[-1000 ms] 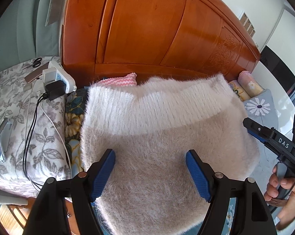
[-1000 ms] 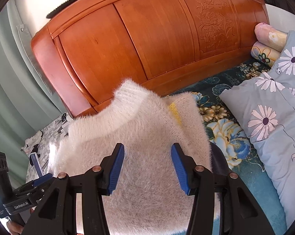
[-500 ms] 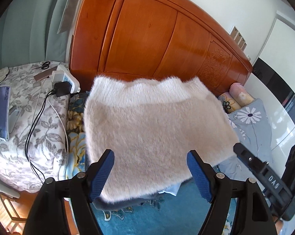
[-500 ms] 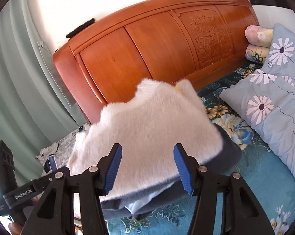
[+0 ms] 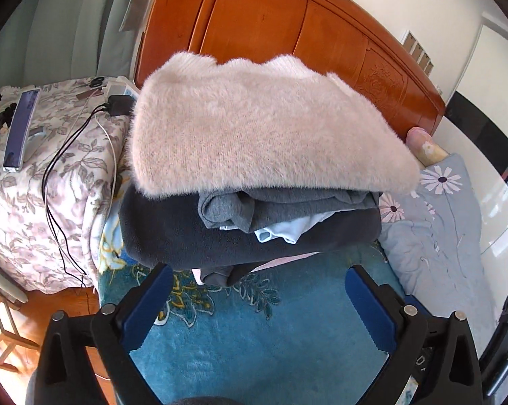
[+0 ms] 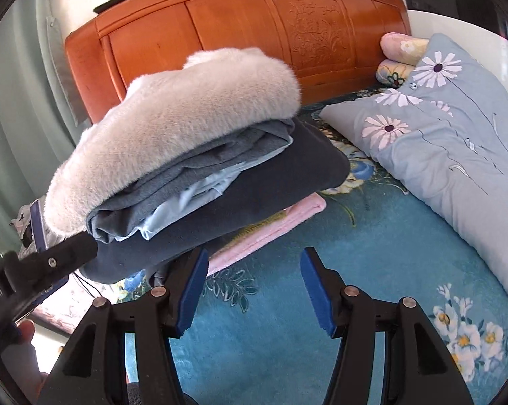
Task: Fold clothes
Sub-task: 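Lower the folded sweater onto the dark clothes stack and open both grippers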
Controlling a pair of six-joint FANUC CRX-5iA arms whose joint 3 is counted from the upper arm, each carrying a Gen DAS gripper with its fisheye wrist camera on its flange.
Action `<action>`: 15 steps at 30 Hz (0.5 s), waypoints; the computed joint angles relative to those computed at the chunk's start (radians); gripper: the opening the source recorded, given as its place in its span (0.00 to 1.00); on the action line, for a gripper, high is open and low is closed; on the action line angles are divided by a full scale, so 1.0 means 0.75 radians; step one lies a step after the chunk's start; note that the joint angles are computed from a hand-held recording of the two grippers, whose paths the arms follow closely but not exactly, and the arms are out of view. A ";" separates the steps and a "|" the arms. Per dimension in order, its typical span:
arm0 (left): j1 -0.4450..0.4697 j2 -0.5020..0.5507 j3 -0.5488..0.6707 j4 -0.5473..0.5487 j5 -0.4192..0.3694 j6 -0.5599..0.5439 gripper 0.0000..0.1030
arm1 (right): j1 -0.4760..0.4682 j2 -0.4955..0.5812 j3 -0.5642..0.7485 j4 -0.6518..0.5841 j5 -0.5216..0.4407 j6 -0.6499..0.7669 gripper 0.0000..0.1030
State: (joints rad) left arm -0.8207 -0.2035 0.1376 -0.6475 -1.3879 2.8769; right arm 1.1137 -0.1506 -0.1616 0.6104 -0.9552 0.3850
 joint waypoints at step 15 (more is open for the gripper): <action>-0.107 0.065 0.010 -0.087 -0.086 0.025 1.00 | 0.086 -0.017 -0.104 0.239 -0.177 -0.314 0.73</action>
State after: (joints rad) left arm -0.9007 -0.1545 0.1454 -0.7128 -1.4525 2.8957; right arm 1.1784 -0.1634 -0.2394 0.7894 -1.0882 0.1496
